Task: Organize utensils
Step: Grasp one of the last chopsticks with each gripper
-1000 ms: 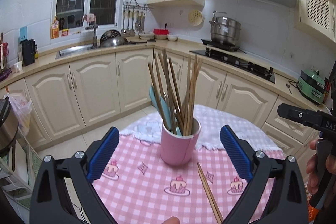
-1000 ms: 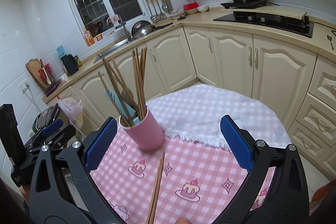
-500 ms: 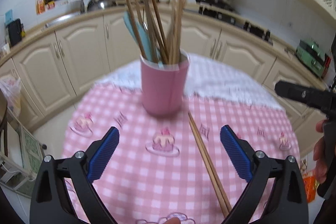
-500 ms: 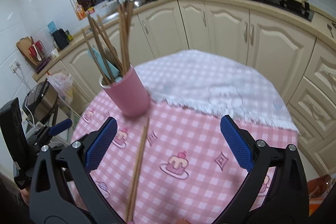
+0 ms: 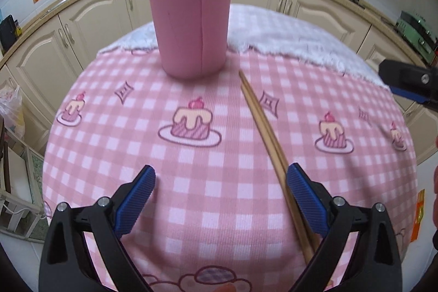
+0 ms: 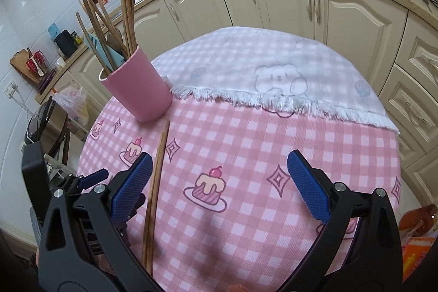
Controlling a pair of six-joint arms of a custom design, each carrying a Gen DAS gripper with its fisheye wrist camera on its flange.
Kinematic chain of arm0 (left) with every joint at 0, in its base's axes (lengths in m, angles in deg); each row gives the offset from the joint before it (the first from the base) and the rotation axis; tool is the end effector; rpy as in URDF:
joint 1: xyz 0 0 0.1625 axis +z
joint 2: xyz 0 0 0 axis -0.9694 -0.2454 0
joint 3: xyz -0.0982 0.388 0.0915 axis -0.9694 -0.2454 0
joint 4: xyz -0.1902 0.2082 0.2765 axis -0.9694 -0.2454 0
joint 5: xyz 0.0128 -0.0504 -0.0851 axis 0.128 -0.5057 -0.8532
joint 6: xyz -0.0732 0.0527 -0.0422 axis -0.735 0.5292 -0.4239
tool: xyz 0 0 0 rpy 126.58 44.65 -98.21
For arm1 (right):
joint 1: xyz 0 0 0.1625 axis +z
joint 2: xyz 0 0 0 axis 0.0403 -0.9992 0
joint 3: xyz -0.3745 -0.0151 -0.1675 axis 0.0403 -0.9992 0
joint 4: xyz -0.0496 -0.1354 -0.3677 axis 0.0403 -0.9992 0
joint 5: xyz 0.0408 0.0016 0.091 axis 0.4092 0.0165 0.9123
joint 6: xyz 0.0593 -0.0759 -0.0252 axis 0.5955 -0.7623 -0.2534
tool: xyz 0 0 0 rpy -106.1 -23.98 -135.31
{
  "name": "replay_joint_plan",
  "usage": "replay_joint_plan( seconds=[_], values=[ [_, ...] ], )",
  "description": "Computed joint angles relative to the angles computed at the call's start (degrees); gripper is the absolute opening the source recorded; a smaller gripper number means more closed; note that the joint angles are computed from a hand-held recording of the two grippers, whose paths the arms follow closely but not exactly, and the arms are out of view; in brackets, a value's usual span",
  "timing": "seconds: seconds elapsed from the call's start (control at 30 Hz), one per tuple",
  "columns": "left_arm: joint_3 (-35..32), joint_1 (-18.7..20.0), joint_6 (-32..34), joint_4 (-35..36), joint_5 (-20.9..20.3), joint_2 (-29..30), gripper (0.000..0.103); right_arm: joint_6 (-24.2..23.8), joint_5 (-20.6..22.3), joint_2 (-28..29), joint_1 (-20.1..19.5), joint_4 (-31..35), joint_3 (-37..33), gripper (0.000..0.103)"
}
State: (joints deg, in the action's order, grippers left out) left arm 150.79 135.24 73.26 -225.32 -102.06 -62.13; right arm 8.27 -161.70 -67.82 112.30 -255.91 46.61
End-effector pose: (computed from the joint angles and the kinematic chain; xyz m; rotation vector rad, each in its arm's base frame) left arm -0.0838 -0.5358 0.2722 0.5768 2.3667 -0.5415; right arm 0.3250 -0.5213 0.1043 0.2719 -2.5611 0.8816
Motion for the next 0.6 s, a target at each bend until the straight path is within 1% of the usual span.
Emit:
replay_joint_plan(
  seconds=[0.03, 0.07, 0.23, 0.33, 0.4, 0.47, 0.5, 0.6],
  values=[
    [-0.2, 0.2, -0.2, 0.5, 0.3, 0.3, 0.095, 0.1, 0.0, 0.0, 0.0, 0.2, -0.1, 0.097],
    [0.0, 0.4, 0.2, -0.4, -0.3, 0.3, 0.095, 0.1, 0.1, 0.0, 0.0, 0.3, -0.1, 0.097],
    [-0.2, 0.7, 1.0, -2.8, 0.5, 1.6, 0.098, 0.7, 0.1, 0.1, -0.4, 1.4, -0.4, 0.097],
    [-0.2, 0.5, 1.9, -5.2, 1.8, 2.6, 0.098, 0.8, 0.1, 0.1, -0.5, 1.8, -0.5, 0.097],
    [-0.6, 0.7, 1.4, -5.7, 2.0, 3.1, 0.099, 0.8, 0.0, 0.1, -0.5, 1.9, -0.6, 0.097],
    [-0.7, 0.6, 1.2, -5.9, 3.7, 3.8, 0.099, 0.8, -0.2, 0.1, -0.5, 2.1, -0.6, 0.097],
    [-0.5, 0.4, 2.2, -6.5, 4.8, 4.2, 0.099, 0.9, -0.3, 0.1, -0.5, 2.2, -0.7, 0.097],
    [-0.3, 0.4, 2.3, -6.4, 4.7, 3.9, 0.099, 1.1, -0.3, 0.2, -0.5, 2.5, -0.8, 0.097]
  ],
)
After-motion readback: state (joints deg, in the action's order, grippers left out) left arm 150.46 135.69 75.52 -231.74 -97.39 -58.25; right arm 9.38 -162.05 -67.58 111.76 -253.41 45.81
